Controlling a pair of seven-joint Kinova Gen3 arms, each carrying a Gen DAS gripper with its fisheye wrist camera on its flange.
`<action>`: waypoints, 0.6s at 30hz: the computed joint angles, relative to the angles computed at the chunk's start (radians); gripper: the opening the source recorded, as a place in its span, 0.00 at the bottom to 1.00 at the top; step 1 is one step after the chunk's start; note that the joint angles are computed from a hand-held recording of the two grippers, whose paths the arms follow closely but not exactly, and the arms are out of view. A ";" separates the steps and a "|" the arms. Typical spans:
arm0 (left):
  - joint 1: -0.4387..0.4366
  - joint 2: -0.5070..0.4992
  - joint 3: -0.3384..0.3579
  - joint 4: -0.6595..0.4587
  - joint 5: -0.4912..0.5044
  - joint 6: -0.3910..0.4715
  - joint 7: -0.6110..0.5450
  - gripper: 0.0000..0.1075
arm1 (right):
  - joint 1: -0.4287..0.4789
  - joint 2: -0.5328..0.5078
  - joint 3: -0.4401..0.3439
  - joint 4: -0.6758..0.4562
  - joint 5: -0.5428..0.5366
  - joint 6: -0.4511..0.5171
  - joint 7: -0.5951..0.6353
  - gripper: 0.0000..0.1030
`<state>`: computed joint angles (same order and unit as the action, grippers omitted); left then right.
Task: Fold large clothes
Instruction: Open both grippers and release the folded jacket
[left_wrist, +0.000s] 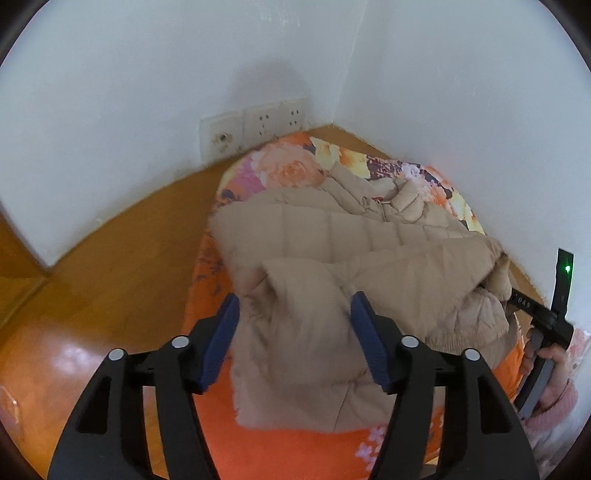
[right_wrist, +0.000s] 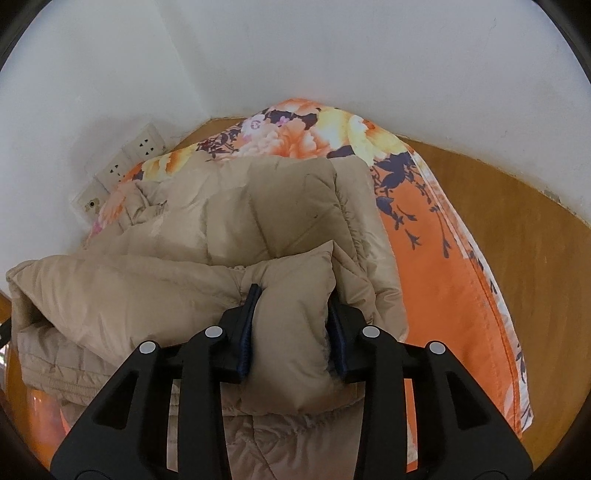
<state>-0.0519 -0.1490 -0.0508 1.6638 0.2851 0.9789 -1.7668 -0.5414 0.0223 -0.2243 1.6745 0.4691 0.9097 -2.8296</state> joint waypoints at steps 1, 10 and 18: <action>-0.002 -0.015 0.002 0.008 -0.011 -0.005 0.004 0.59 | 0.003 -0.010 0.001 0.007 -0.004 -0.014 0.010 0.35; -0.013 -0.046 -0.001 0.042 -0.097 0.002 0.066 0.59 | 0.060 -0.102 -0.027 0.013 -0.064 -0.009 0.161 0.58; -0.015 -0.056 0.026 0.058 -0.183 -0.010 0.083 0.59 | 0.125 -0.217 -0.036 0.086 -0.161 -0.040 0.297 0.58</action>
